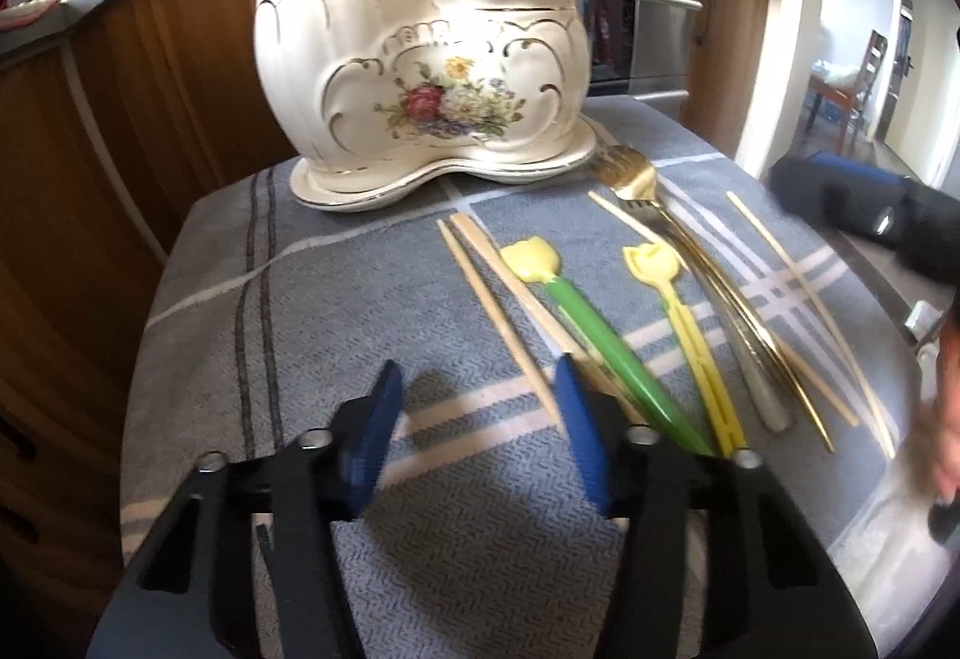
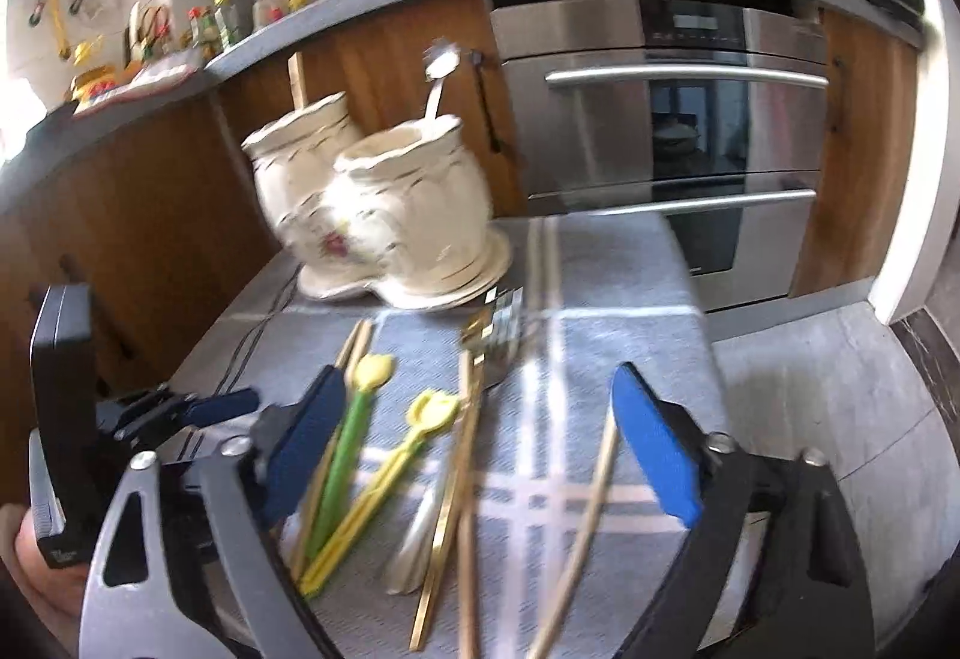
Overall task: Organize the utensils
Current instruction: 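Move both tools back down to the utensils on the cloth, then grasp another wooden chopstick with the left tool while the right tool grasps the yellow-green spatula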
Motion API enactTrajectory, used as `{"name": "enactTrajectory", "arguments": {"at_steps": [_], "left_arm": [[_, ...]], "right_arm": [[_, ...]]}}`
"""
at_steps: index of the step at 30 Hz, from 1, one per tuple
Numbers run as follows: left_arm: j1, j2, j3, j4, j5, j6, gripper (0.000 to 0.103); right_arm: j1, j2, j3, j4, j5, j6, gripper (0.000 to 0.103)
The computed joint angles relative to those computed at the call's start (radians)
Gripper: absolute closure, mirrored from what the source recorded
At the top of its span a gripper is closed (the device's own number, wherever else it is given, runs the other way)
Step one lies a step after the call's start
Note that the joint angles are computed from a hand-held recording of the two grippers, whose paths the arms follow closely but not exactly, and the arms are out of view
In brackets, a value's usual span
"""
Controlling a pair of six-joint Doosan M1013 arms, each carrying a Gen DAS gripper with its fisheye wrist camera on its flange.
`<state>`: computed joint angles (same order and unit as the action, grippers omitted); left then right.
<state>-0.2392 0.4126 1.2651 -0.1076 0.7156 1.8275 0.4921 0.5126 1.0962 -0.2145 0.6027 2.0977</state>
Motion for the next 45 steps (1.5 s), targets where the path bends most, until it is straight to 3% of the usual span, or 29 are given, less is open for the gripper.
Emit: {"name": "enactTrajectory", "arguments": {"at_steps": [3,9,14,18,25,31,34,40,45], "left_arm": [[0.001,0.001,-0.005,-0.019,0.014,0.037,0.075],[0.005,0.004,-0.014,-0.003,0.029,0.046,0.087],[0.017,0.013,-0.032,0.018,0.042,0.006,0.087],[0.031,0.022,-0.049,-0.042,0.074,0.014,0.086],[0.026,0.034,-0.068,-0.042,0.093,0.012,0.081],[0.020,0.044,-0.075,0.000,0.080,-0.005,0.081],[0.019,0.042,-0.071,0.025,0.071,-0.010,0.096],[0.033,0.034,-0.064,0.006,0.063,-0.014,0.098],[0.044,0.015,-0.045,-0.028,0.030,0.007,0.098]], "right_arm": [[0.010,0.020,-0.033,0.080,0.054,-0.095,0.048],[0.026,0.057,-0.089,0.123,0.148,-0.153,0.073],[0.029,0.085,-0.130,0.121,0.222,-0.144,0.078],[0.030,0.104,-0.158,0.103,0.270,-0.121,0.078],[0.056,0.147,-0.226,-0.032,0.333,-0.095,0.078],[0.062,0.155,-0.232,-0.048,0.321,-0.124,0.093],[0.055,0.145,-0.216,-0.015,0.299,-0.124,0.093],[0.044,0.119,-0.178,0.024,0.236,-0.110,0.093],[0.031,0.073,-0.109,0.072,0.117,-0.108,0.093]]}}
